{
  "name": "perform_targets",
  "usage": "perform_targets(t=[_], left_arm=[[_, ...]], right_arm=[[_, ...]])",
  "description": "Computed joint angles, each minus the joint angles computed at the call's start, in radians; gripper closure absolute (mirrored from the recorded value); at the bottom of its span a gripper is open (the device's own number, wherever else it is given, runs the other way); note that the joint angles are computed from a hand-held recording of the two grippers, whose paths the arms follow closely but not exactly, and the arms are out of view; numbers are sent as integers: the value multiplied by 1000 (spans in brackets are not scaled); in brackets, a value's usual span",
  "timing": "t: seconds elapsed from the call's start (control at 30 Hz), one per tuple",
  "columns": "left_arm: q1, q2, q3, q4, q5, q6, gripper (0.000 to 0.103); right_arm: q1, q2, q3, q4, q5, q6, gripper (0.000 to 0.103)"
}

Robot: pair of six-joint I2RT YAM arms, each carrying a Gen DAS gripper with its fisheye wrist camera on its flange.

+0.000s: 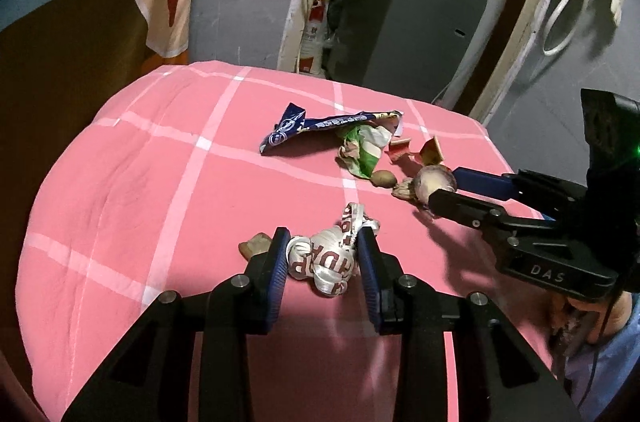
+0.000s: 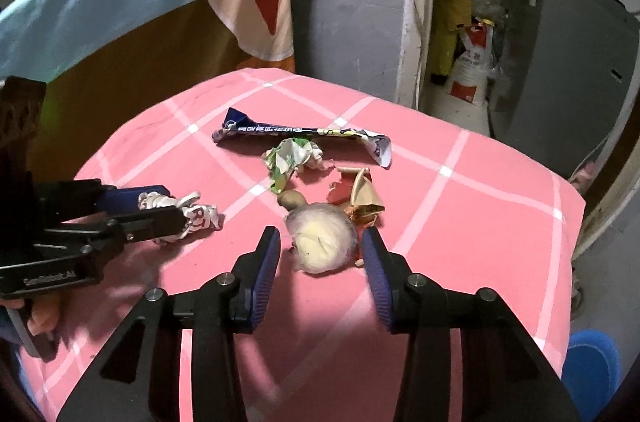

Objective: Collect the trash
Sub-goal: 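Grasp the crumpled foil with the left tool while the right tool grasps the onion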

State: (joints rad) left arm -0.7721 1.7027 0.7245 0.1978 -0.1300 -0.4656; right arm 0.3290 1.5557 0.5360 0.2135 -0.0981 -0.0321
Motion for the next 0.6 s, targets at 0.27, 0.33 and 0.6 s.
perform_targets(t=[0.27, 0.33, 0.6], left_arm=[[-2, -3, -3, 1, 0, -3, 74], [-1, -5, -5, 4, 1, -5, 74], [-24, -30, -26, 5, -29, -21, 76]], right_arm=[[10, 60, 69, -74, 6, -9, 62], [22, 65, 75, -87, 24, -14, 62], [47, 33, 24, -42, 61, -12, 78]])
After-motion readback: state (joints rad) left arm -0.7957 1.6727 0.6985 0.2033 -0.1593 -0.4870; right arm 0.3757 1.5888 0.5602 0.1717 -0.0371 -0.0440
